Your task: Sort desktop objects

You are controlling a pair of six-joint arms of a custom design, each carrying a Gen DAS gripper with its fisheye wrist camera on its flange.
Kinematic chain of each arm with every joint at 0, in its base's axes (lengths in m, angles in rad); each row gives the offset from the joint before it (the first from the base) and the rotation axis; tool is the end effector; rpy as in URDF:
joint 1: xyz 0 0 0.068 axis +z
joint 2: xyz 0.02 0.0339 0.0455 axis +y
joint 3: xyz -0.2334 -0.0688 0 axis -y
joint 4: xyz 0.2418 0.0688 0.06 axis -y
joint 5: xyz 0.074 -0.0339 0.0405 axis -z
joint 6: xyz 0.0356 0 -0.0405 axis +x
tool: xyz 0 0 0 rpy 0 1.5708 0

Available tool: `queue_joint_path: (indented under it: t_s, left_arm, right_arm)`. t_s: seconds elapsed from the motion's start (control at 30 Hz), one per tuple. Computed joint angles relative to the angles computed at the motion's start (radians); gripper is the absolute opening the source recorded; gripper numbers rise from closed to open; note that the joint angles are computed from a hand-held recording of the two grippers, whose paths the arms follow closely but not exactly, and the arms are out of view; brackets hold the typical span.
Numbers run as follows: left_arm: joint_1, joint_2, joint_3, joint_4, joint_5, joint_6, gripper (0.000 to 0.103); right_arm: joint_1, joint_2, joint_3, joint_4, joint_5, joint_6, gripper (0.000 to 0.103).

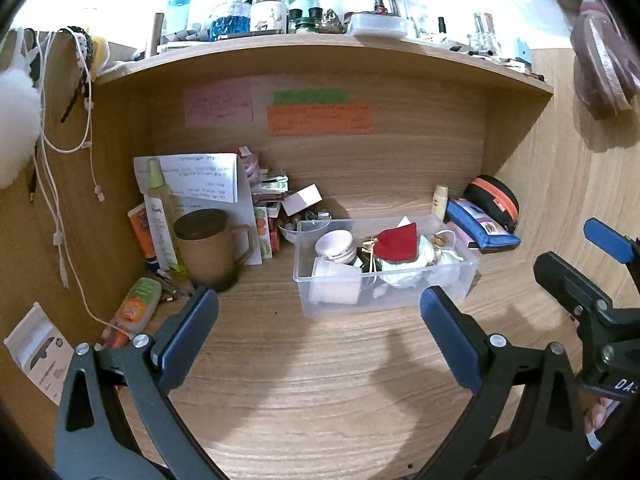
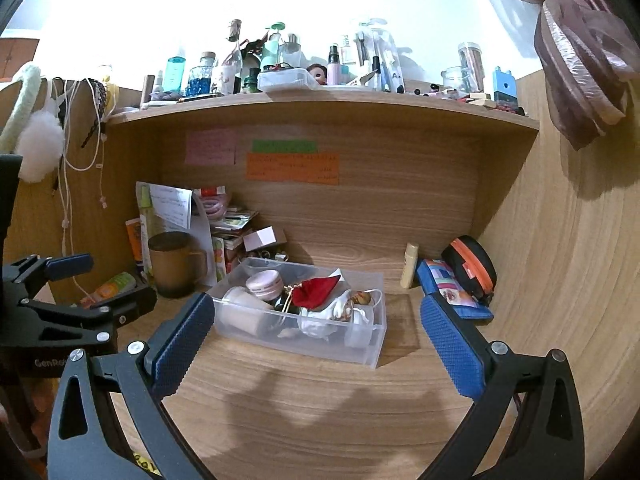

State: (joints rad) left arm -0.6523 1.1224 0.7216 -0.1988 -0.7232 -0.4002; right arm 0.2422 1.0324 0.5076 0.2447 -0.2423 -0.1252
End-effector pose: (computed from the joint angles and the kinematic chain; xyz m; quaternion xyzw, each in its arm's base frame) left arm 0.2114 -0.1318 0.2279 -0.0598 0.8414 0.0513 0.5346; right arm 0.2348 0.0668 0.2146 -0.2163 0.7664 0.1313 0.5904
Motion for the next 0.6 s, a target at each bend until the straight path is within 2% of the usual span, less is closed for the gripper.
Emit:
queue_joint_path:
  t_s: [0.13,0.6]
  left_arm:
    - [-0.025,0.011,0.0,-0.003,-0.033,-0.013,0.103]
    - [-0.017,0.064,0.027,0.018,-0.028,-0.018,0.103]
  right_arm:
    - [-0.01,-0.006,-0.005,-0.004,-0.008,0.001,0.103]
    - [-0.057,0.071,0.02,0.013,-0.064,-0.018,0.103]
